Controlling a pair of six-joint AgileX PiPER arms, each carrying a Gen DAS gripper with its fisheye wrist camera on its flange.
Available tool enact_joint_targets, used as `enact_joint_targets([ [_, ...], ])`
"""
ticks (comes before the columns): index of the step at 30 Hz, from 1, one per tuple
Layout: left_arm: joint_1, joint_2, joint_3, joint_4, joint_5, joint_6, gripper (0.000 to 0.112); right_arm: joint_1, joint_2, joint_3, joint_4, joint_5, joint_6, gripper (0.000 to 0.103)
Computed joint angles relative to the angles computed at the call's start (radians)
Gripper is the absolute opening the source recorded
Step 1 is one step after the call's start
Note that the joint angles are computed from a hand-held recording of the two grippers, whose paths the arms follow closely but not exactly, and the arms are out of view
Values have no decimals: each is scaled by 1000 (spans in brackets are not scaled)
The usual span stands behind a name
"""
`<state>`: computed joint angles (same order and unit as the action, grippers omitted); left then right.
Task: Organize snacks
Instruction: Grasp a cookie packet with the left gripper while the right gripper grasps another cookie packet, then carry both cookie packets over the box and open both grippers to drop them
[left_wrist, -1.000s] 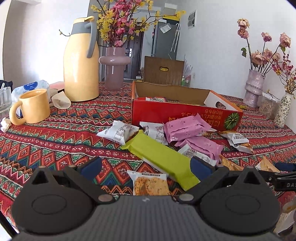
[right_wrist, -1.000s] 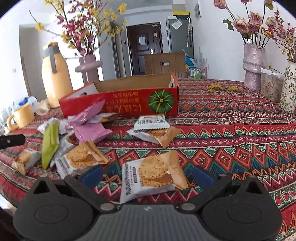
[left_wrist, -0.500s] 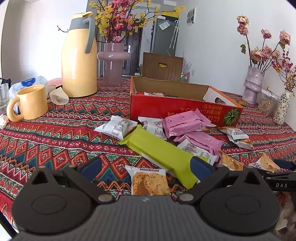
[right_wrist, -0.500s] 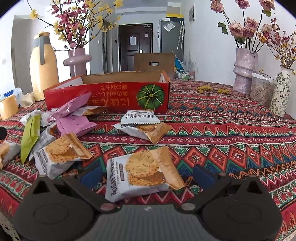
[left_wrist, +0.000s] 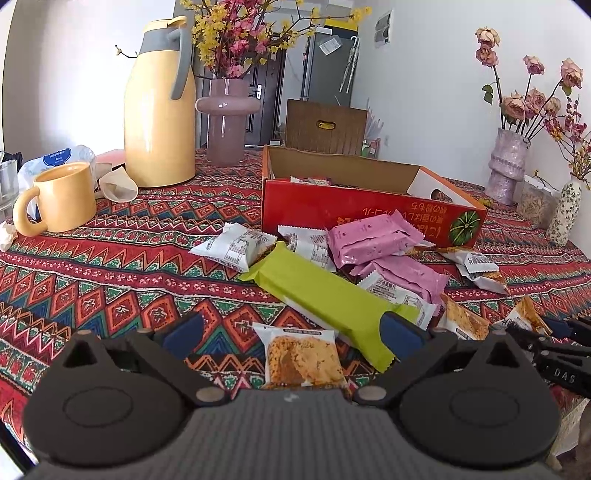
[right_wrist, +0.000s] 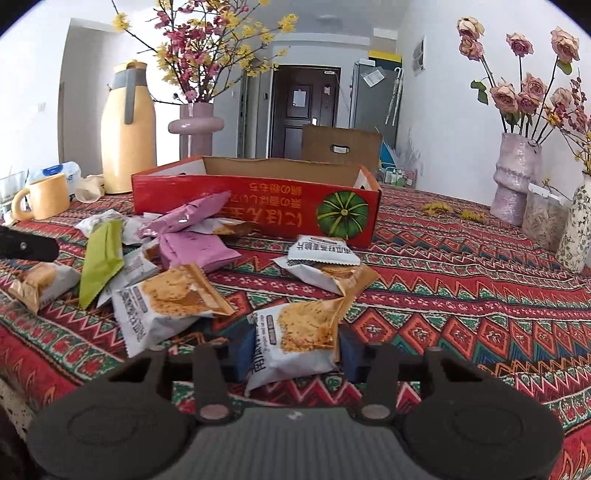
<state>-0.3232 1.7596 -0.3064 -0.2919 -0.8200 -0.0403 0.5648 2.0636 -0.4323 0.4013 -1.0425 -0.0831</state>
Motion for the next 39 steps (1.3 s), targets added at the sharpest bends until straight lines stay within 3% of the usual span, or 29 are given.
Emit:
enact_joint_targets([
  [6, -7, -3, -15, 4, 50, 21, 103, -11, -21, 43, -29, -63, 64, 39],
  [12, -54, 30, -61, -108, 113, 116, 103, -9, -38, 66, -32, -91, 82, 39],
  [14, -44, 35, -67, -103, 123, 107, 97, -9, -38, 66, -31, -90, 84, 39],
  [19, -12, 39, -80, -46, 163, 74, 52, -16, -34, 62, -35, -85, 98, 39],
  [21, -4, 38, -77, -11, 164, 58, 44, -18, -29, 59, -31, -84, 102, 39],
  [39, -36, -70, -34, -30, 108, 68, 42, 2, -54, 61, 0, -95, 90, 39],
])
